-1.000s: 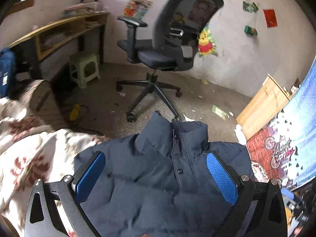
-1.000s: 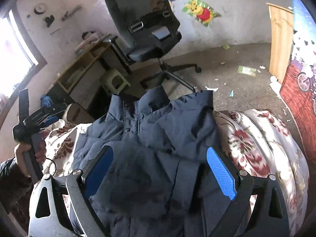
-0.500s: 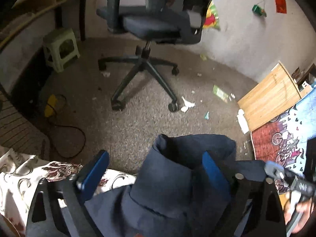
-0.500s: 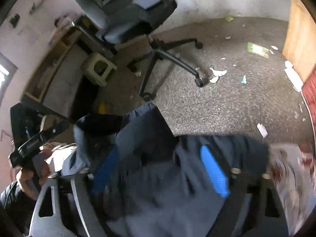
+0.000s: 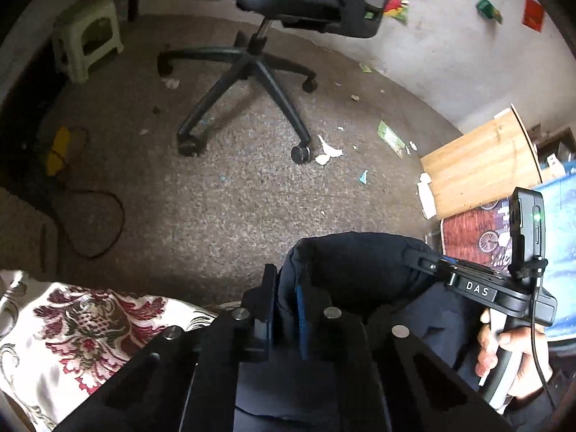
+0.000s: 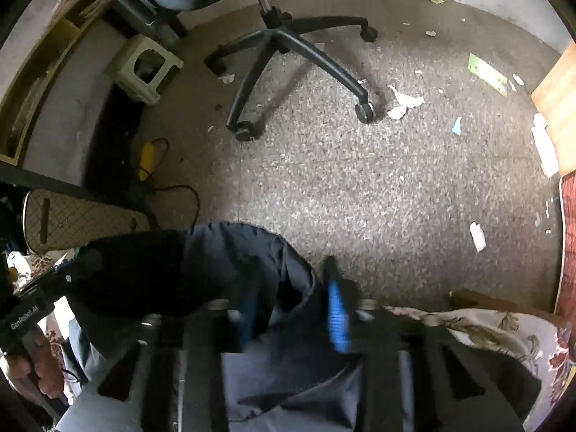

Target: Fold large clothes

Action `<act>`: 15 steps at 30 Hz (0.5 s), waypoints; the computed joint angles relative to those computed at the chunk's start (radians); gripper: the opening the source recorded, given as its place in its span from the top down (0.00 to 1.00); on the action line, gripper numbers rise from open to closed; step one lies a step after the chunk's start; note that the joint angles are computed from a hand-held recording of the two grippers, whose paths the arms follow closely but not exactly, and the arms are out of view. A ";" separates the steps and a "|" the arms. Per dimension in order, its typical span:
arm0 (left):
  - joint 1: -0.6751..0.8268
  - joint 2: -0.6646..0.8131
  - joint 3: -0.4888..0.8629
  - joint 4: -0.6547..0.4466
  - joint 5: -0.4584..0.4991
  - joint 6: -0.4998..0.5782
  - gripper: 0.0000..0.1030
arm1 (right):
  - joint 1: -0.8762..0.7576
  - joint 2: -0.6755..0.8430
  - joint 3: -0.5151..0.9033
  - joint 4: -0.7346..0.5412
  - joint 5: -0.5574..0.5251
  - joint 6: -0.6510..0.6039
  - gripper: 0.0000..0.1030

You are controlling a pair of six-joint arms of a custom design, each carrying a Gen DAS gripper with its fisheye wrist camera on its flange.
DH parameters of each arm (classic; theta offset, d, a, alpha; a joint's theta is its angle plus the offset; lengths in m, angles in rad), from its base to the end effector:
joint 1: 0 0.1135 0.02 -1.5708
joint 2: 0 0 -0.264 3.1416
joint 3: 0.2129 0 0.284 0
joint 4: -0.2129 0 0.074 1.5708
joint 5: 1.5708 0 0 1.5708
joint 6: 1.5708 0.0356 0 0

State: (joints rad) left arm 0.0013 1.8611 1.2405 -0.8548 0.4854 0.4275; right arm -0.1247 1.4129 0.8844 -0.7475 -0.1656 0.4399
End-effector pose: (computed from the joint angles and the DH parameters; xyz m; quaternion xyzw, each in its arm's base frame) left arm 0.3664 -0.0161 0.1488 0.2163 0.9452 -0.2247 0.0963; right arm 0.2787 -0.0290 0.1817 0.2629 0.9501 0.1038 0.1317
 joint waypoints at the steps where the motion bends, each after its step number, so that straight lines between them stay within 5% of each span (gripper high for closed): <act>1: 0.012 -0.034 -0.024 0.012 0.020 0.009 0.93 | -0.005 -0.045 -0.025 0.008 0.000 -0.004 0.85; 6: 0.109 -0.185 -0.099 -0.010 0.135 0.112 0.95 | -0.045 -0.426 -0.160 -0.041 -0.031 -0.017 0.92; 11: 0.281 -0.296 -0.108 -0.210 0.279 0.298 0.95 | -0.156 -0.877 -0.236 -0.226 -0.160 -0.071 0.94; 15: 0.426 -0.399 -0.139 -0.428 0.334 0.556 0.95 | -0.092 -1.123 -0.215 -0.417 -0.142 -0.068 0.94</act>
State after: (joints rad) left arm 0.4271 1.4624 1.1013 -1.2829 0.8191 0.9836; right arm -0.2164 0.2900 0.6694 -1.1647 -0.3081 0.3724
